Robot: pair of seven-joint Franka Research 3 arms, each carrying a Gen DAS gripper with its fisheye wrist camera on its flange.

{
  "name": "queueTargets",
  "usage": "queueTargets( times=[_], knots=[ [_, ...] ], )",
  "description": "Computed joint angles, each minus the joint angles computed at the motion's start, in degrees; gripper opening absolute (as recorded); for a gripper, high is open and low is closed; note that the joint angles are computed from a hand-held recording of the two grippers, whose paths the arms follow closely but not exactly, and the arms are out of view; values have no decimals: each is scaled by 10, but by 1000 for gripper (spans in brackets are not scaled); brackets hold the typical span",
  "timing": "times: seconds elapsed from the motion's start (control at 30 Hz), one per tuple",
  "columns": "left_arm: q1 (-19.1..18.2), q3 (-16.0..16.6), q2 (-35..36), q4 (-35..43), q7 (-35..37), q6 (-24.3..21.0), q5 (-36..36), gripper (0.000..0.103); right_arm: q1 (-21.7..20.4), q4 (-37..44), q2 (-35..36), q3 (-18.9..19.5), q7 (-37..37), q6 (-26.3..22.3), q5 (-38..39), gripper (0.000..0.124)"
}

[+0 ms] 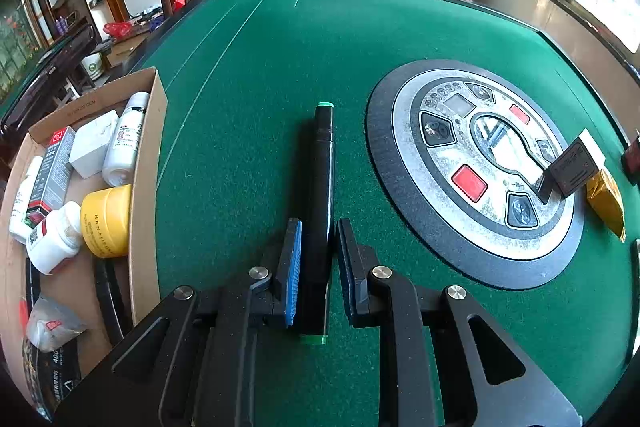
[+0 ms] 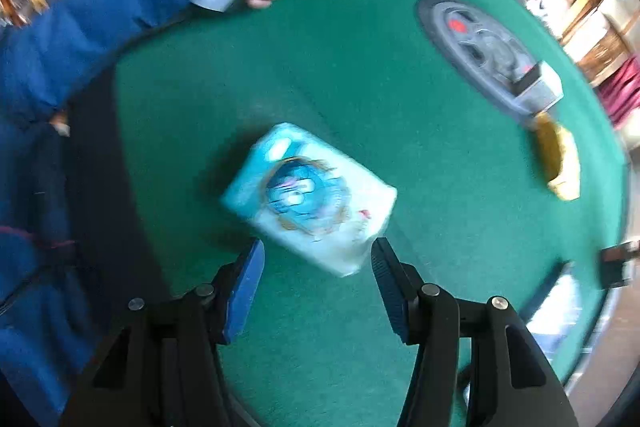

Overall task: Organize objects
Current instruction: 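Hold the marker in the left gripper while the right lifts the tissue pack, then carry the marker and tissue pack over the cardboard tray with both grippers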

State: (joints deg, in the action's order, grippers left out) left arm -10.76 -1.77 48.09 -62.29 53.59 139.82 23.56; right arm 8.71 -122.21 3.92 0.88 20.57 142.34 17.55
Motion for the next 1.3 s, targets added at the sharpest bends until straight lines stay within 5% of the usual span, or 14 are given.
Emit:
queueTargets(
  times=[0.07,0.17,0.3,0.43,0.6,0.7,0.73,0.8,0.83,0.93,1.03,1.2,1.3],
  knots=[
    [0,1,0,0,0,0,1,17,7,-3,7,6,24,59,16,56],
    [-1,2,-2,-4,-2,3,3,17,7,38,39,12,52,59,61,56],
    [0,1,0,0,-2,2,1,17,-7,122,87,18,109,-20,122,56],
    [1,0,1,2,0,3,-1,17,-14,121,86,35,12,2,154,57],
    [1,0,3,2,0,6,-2,18,-3,159,120,24,23,-35,93,59],
    [-11,15,13,18,-13,-1,12,35,3,165,136,24,37,-28,74,62],
    [-20,26,20,31,-25,-12,24,49,-1,171,142,27,41,-29,86,63],
    [-23,31,24,33,-37,-7,37,54,-6,182,151,30,56,-40,102,62],
    [-19,25,23,29,-35,2,36,53,-10,182,152,31,60,-40,112,61],
    [4,-7,19,24,-6,15,2,15,-18,196,158,32,100,-55,142,46],
    [-6,4,14,13,-15,25,8,15,-30,194,152,43,106,-42,200,44],
    [38,-41,-12,-42,6,81,-58,14,-53,229,171,63,175,3,364,44],
    [47,-46,-23,-64,12,99,-80,14,-48,250,195,66,195,25,379,44]
  ],
)
